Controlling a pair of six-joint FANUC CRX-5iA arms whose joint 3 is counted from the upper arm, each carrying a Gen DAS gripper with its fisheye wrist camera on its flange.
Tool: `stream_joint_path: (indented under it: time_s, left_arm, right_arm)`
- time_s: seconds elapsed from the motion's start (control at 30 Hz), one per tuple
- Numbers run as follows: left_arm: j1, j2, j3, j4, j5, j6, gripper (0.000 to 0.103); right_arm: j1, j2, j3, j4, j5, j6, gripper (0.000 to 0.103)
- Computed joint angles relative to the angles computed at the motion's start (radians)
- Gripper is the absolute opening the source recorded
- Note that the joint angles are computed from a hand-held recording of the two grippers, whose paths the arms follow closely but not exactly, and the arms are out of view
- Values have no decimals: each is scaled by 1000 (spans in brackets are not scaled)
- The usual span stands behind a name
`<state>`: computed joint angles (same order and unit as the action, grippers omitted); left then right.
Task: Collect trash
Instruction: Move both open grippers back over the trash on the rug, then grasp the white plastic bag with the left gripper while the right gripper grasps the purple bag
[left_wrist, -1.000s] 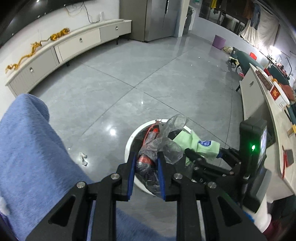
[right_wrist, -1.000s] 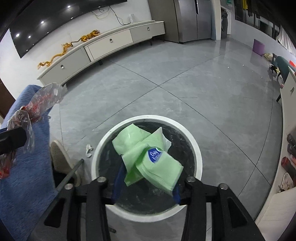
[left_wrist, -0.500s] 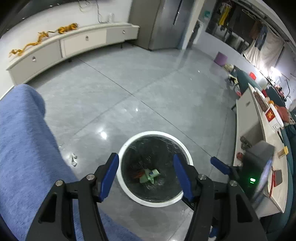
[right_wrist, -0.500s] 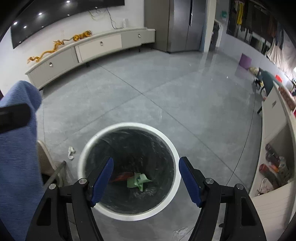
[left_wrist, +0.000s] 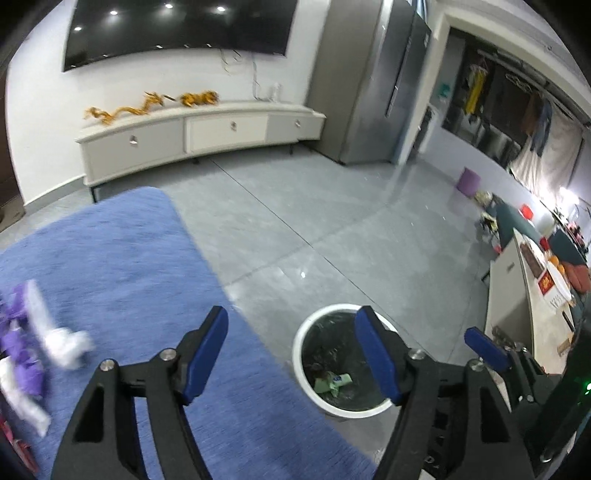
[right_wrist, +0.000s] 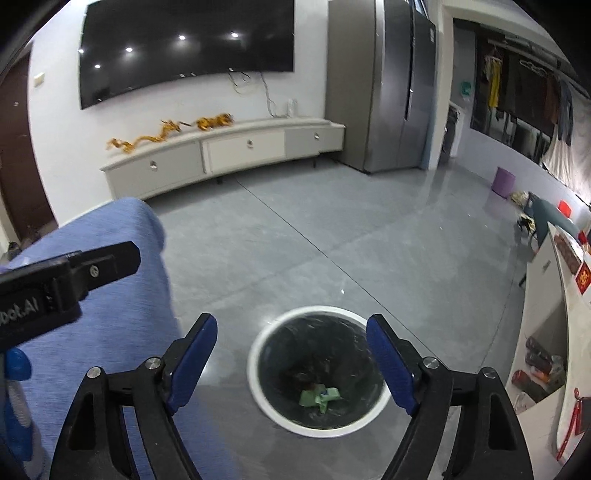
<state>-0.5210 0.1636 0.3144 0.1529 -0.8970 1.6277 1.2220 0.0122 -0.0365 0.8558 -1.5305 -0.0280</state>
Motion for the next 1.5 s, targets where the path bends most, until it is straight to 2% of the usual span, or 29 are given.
stream_joint_path:
  time_s: [0.23,0.4,0.73,1.1,1.23,1.33,1.43,1.5]
  left_arm:
    - [64,-167,-158,-64,78,41,73]
    - [90,-277,-243,-167,142,116,73]
    - [142,-384,-301,-192,101,104,73]
    - [213,-506,-379,-219,117,128,75]
    - [294,-562,-436,-181,108,92,76]
    - [389,-616,-492,-139,97,54,76]
    - [515,-675,-565,-61,77,-17,76]
    - [619,-709,-620,23,51,-105,76]
  right_arm:
    - [48,79,101,68,-25,54,87]
    - [71,124,160,109,-40,102,89]
    - [102,188,237,165,-41,177,90]
    - [134,246,307,185,-37,234,91]
    - [139,241,303,175,27,232,91]
    - [137,233,293,158,96,228,91]
    - [123,212,270,114,223,216,91]
    - [112,218,277,79,281,235,88]
